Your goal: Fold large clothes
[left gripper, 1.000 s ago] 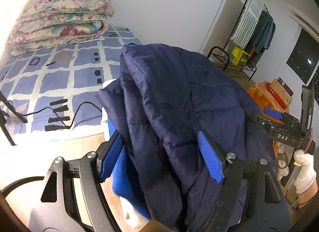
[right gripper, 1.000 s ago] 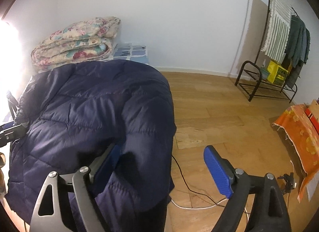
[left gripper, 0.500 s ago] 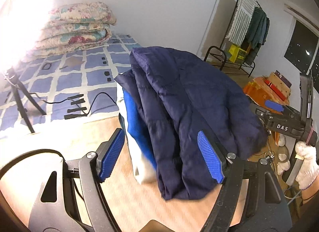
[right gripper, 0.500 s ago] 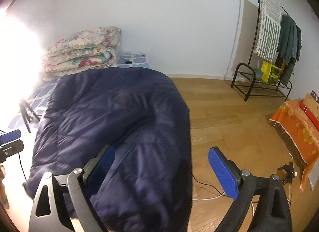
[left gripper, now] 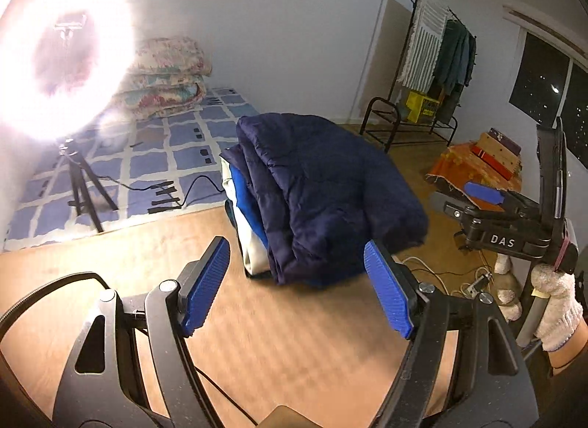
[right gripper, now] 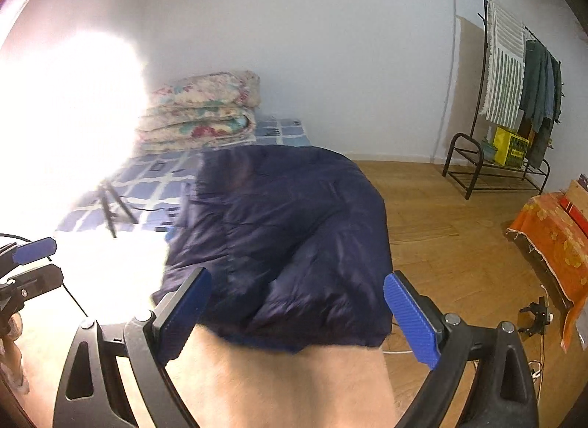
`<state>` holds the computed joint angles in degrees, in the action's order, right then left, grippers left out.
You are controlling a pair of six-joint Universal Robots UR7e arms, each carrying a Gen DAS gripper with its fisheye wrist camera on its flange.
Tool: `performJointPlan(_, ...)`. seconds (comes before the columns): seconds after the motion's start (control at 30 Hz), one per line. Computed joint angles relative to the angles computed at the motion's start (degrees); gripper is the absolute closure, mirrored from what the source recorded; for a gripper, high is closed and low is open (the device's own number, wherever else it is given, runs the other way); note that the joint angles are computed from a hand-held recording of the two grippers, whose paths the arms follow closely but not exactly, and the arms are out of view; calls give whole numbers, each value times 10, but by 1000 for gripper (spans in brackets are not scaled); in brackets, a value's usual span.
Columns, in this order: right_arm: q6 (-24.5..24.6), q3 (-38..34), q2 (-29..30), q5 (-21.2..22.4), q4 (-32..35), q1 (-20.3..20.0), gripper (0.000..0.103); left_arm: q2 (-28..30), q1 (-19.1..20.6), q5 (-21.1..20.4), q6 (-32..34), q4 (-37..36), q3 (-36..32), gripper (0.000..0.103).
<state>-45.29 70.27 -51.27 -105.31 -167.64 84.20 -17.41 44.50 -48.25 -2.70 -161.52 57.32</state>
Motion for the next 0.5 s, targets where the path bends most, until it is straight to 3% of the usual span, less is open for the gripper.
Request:
performJointPlan(0.27,16,178,-120,-8,-74,31,5,-118,-64,34,-49,-53,203,25)
performJointPlan(0.5,15,331,-224,-9,-143,54,3,-204,-132,98,-112,-80,351,25)
